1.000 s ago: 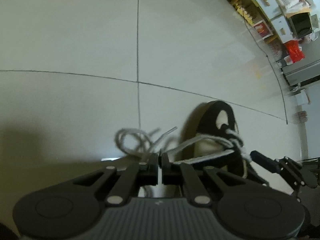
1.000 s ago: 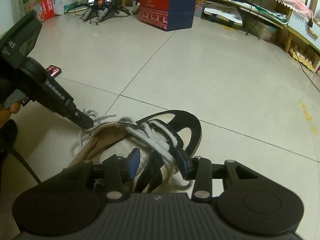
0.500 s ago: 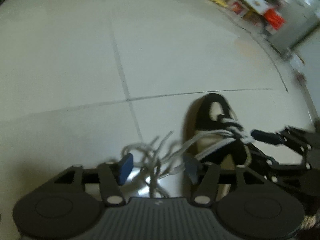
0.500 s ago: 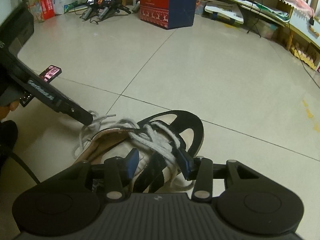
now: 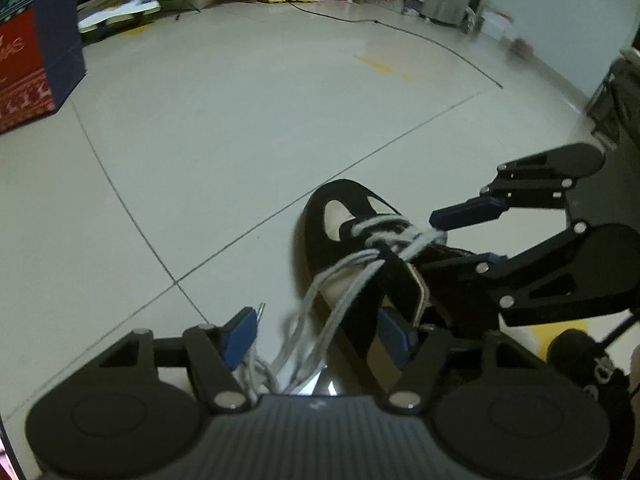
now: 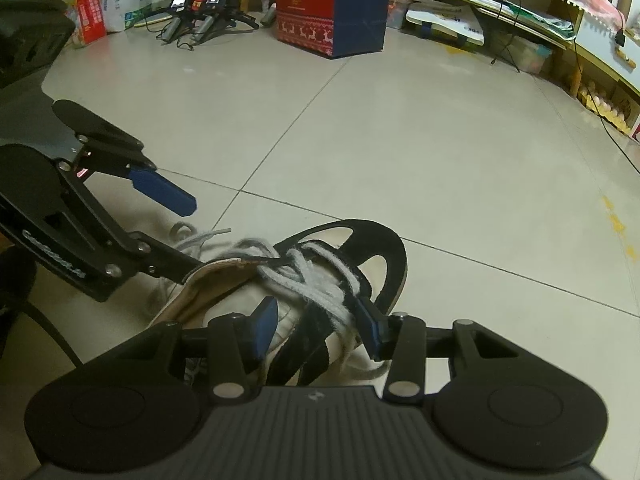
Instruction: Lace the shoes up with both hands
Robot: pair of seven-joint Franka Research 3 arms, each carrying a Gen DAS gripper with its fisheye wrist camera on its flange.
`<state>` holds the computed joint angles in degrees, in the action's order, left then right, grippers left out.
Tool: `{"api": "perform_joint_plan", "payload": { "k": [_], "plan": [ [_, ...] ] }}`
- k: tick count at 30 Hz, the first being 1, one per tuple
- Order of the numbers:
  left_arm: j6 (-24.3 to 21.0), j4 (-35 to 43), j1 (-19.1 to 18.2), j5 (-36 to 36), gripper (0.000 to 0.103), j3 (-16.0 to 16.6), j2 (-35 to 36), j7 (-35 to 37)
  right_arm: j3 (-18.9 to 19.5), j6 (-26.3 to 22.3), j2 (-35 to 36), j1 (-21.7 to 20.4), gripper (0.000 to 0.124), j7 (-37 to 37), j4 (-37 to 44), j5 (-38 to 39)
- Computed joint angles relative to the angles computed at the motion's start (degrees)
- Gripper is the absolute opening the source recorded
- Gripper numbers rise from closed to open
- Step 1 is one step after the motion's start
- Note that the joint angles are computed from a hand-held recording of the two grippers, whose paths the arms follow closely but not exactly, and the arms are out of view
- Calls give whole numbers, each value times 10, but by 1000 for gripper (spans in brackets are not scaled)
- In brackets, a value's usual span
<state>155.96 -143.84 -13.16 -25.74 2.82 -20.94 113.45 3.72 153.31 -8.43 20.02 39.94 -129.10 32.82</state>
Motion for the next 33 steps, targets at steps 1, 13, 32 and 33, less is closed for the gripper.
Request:
{"api": "perform_joint_plan", "payload": {
  "k": [1,13,32,33],
  "plan": [
    [-2,5,-5,-7,57,5,5,9,0,1,-1,0,46,1,-1,-1],
    [-56,48,24,-74,4,-15,55,-46,1,-2,1,-1,47,16,-1,-2],
    [-77,5,59,-17,2,-23,21,-215,2,-2,-1,-4,49,45,-11,-32],
    [-81,1,60,-18,2,-22,18,-218,2,0,-3,-4,49,47,-13,-33]
  ]
}}
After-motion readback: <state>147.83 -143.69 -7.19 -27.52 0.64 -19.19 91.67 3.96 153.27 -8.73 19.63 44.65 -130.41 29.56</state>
